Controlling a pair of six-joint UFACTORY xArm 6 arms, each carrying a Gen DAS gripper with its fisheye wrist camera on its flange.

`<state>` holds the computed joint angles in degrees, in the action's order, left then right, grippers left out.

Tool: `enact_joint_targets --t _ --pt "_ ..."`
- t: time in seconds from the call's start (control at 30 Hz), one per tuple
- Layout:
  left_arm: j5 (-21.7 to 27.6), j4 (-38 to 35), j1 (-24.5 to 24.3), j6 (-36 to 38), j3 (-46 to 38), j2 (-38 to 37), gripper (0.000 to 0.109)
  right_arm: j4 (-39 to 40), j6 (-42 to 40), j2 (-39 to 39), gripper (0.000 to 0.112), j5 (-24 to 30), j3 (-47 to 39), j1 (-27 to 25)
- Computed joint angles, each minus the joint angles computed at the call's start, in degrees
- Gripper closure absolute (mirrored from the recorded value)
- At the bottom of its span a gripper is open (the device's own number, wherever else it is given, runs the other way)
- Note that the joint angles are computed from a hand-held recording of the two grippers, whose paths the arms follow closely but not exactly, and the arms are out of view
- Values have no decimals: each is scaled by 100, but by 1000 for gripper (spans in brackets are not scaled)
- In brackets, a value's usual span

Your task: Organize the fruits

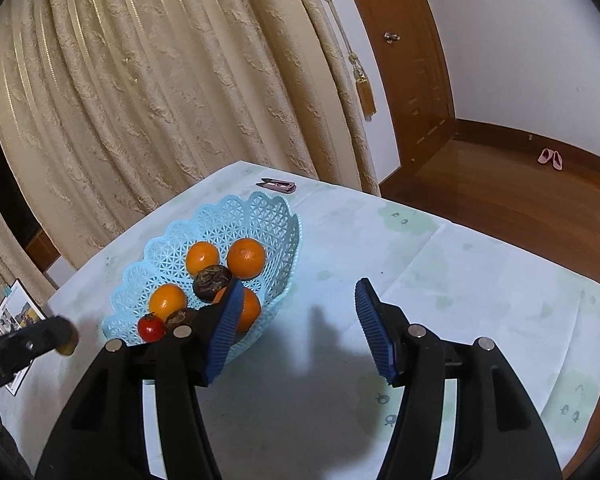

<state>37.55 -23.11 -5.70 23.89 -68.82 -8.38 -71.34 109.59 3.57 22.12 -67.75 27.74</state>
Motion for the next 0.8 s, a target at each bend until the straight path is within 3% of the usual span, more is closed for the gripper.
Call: enact_joint_targets --t 0.23,0.3,0.37,0.47,0.57,0.67,0.8 --pt "-24 -129 -176 -51 -249 335 82 -52 -16 46 50 19 -52 28" --pt "74 -193 -143 -62 -317 392 73 -47 20 38 49 7 -40 16" --pt "-26 -186 -116 -133 -281 386 45 -33 23 34 44 -15 -34 2" --pt "-104 -122 -51 -208 -234 320 38 -30 3 36 39 -65 -41 -7" --pt "-457 471 -19 -762 -64 181 21 67 -174 10 28 -205 -49 -39" --pt "-1012 1652 -14 -1632 273 -42 17 298 -457 -121 16 -270 9 -62" --pt "-1237 2664 64 -2498 486 -192 17 1132 -1632 -236 12 -170 -1 34"
